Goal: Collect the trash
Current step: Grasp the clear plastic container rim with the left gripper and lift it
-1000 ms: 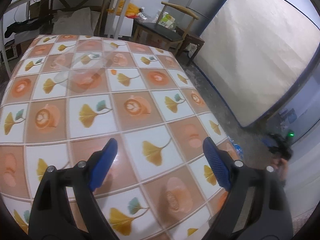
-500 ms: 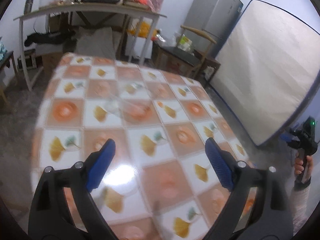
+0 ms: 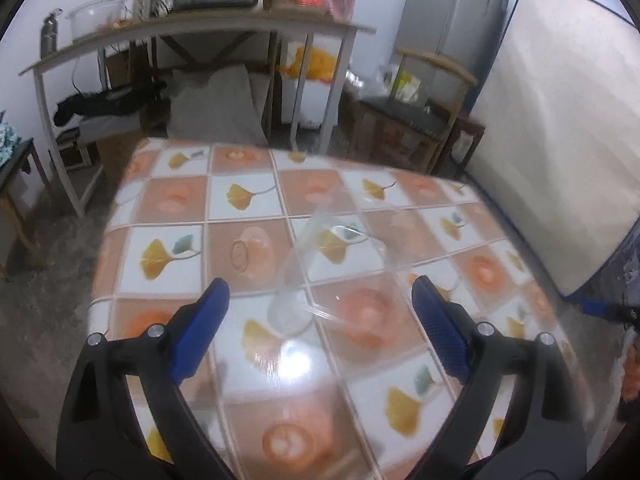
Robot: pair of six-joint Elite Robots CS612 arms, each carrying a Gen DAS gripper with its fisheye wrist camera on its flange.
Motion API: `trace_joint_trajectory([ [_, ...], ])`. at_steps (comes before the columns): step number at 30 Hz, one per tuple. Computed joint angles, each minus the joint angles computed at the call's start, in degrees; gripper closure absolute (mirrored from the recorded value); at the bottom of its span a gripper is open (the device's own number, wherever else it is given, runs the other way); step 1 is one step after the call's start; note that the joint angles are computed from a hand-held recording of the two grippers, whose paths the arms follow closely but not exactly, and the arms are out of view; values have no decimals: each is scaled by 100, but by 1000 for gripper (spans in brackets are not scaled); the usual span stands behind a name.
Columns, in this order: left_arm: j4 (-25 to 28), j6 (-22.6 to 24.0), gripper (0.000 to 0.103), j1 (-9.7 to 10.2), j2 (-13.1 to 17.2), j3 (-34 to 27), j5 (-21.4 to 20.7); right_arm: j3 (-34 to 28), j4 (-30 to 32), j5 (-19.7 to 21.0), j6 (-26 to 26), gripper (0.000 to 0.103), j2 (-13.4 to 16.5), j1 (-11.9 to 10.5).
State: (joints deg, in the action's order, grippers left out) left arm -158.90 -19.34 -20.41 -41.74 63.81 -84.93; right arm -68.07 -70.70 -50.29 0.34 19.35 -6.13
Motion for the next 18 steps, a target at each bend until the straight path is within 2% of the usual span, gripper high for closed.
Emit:
trace_joint_trajectory([
  [2, 358, -51, 15, 55, 221, -394, -131, -413, -235, -194, 383, 24, 200, -159],
  [5, 874, 20, 16, 97, 528, -967, -235, -896, -273, -435, 792, 24, 410, -422],
  [7, 1237, 146, 25, 103, 727, -1349, -265, -1195, -182, -569, 1067, 24, 534, -617],
  [12, 2272, 227, 63, 30, 1062, -2041, 23, -1716, -73, -798, 1663, 24, 822, -949],
  [15, 2516, 147, 83, -6, 1100, -2123, 120, -1898, -111, -699, 1983, 24, 1007, -1062],
  [18, 2590, 61, 95, -15, 1078, -2095, 125, -1992, -113, -654, 2188, 24, 1142, -1107],
])
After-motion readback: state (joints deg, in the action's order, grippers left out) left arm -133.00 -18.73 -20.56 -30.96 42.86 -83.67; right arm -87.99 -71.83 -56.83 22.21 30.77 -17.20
